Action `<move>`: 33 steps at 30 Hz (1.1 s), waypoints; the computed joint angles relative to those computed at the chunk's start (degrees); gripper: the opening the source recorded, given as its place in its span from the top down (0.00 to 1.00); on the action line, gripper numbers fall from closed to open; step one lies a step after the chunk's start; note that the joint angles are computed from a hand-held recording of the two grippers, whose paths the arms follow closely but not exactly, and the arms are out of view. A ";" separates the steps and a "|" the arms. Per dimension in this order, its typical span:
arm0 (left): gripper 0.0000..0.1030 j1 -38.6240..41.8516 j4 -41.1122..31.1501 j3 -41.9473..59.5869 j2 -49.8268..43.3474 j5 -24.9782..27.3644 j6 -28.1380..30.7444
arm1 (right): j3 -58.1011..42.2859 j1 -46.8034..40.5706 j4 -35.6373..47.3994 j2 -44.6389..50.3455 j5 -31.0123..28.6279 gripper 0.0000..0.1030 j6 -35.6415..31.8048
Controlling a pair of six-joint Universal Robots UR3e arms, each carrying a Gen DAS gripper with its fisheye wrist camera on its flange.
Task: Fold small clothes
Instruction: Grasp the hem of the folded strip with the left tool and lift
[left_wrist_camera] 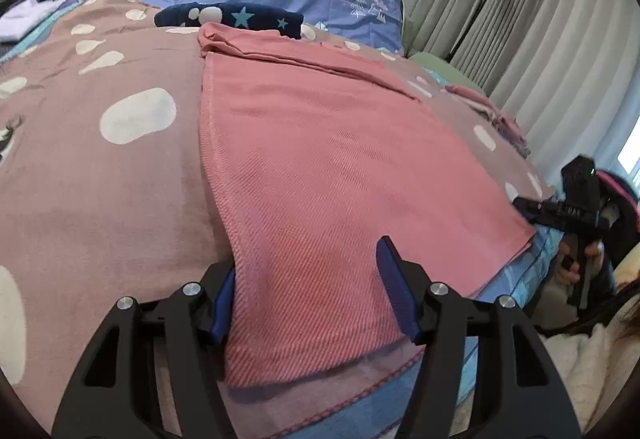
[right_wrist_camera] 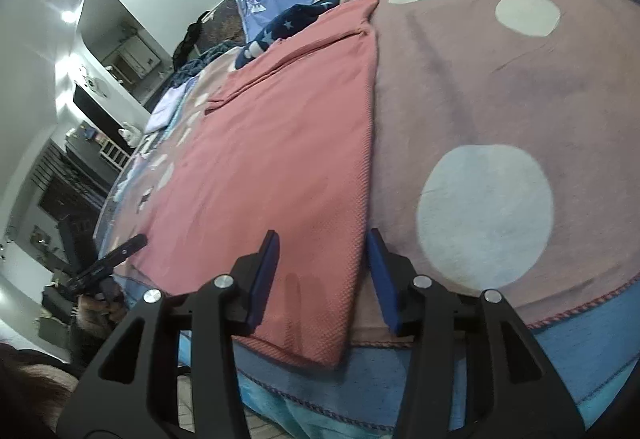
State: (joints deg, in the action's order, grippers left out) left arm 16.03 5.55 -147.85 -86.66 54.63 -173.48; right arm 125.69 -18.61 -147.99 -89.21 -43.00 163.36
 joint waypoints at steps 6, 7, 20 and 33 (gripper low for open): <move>0.38 -1.30 1.94 3.38 -4.98 -0.10 -1.79 | -4.44 1.13 -1.45 5.99 2.40 0.57 6.01; 0.38 -1.55 1.19 3.01 -4.02 0.35 -1.38 | -4.74 0.97 1.36 4.88 2.10 0.57 4.65; 0.58 -0.33 -0.85 2.79 -3.59 -1.77 -0.27 | -11.92 2.58 14.06 8.32 5.29 0.77 1.36; 0.98 4.67 -4.82 -0.71 1.11 -5.60 -1.31 | -7.22 0.97 20.28 2.36 6.26 0.91 -2.77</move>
State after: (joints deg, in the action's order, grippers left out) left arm 20.70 0.73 -148.57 -85.54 49.03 -174.79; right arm 118.47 -17.64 -127.71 -86.85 -36.74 160.59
